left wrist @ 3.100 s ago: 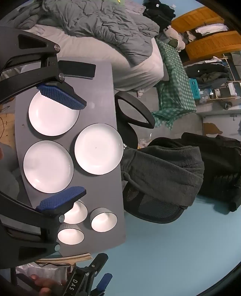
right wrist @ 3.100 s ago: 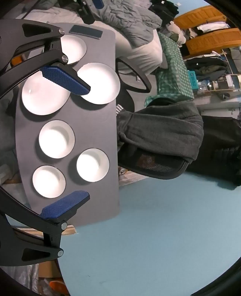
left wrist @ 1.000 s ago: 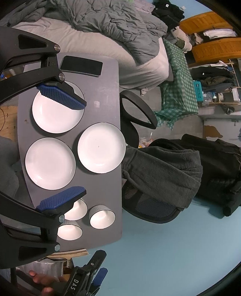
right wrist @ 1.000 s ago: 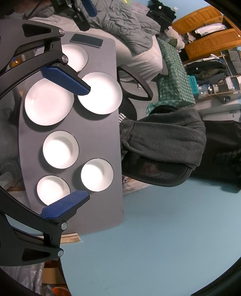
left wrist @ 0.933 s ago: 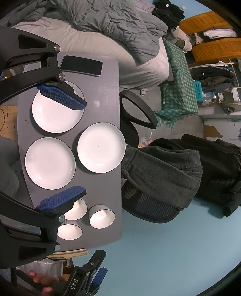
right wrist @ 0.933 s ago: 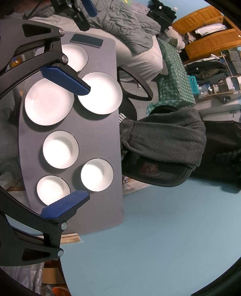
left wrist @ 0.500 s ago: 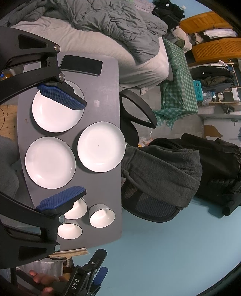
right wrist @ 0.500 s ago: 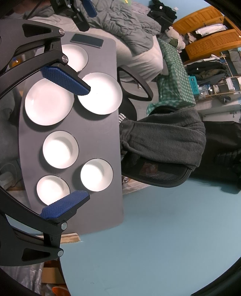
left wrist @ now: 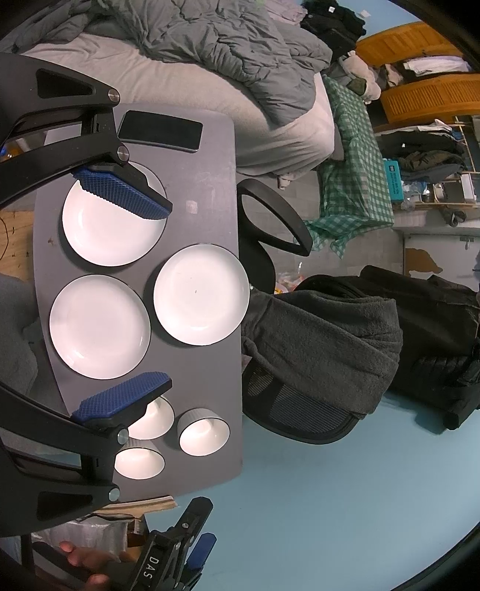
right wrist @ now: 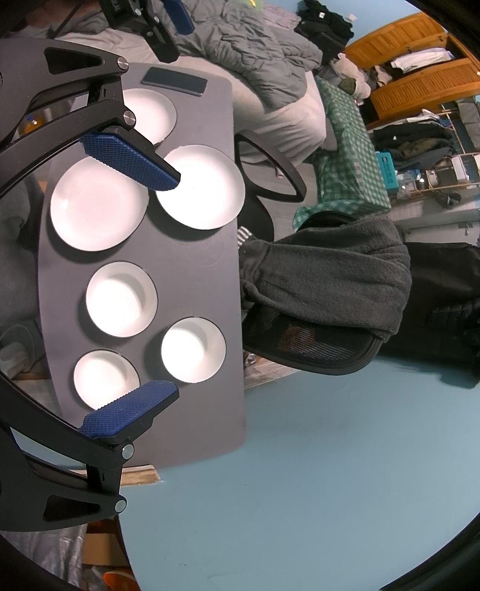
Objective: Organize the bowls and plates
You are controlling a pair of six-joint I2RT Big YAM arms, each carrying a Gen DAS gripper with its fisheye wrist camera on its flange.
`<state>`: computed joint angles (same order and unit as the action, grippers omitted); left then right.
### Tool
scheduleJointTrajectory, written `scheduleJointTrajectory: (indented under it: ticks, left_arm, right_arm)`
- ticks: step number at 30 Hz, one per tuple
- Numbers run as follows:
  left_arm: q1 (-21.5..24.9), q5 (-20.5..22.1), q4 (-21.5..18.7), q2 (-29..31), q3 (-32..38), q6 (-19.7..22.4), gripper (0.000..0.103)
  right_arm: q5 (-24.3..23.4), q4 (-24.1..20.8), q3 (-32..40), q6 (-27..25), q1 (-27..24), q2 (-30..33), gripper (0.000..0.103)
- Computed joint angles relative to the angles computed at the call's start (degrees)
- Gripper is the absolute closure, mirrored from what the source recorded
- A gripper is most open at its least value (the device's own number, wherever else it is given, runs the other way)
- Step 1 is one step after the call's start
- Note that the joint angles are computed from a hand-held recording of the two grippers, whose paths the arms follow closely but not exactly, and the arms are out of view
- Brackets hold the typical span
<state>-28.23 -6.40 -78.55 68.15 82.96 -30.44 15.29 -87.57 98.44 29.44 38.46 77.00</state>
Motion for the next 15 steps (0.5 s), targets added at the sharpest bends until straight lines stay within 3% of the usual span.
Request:
scheduleJointTrajectory:
  ticks: [9, 15]
  left_arm:
    - [1.6, 2.9, 1.6, -0.4, -3.1, 4.8, 0.017]
    - [2.7, 5.5, 4.5, -1.2, -7.7, 8.5, 0.017]
  right_arm:
    - [-1.2, 0.7, -1.9, 0.1, 0.8, -0.3, 0.002]
    - [-5.9, 2.9, -6.2, -0.7, 0.2, -1.7, 0.002]
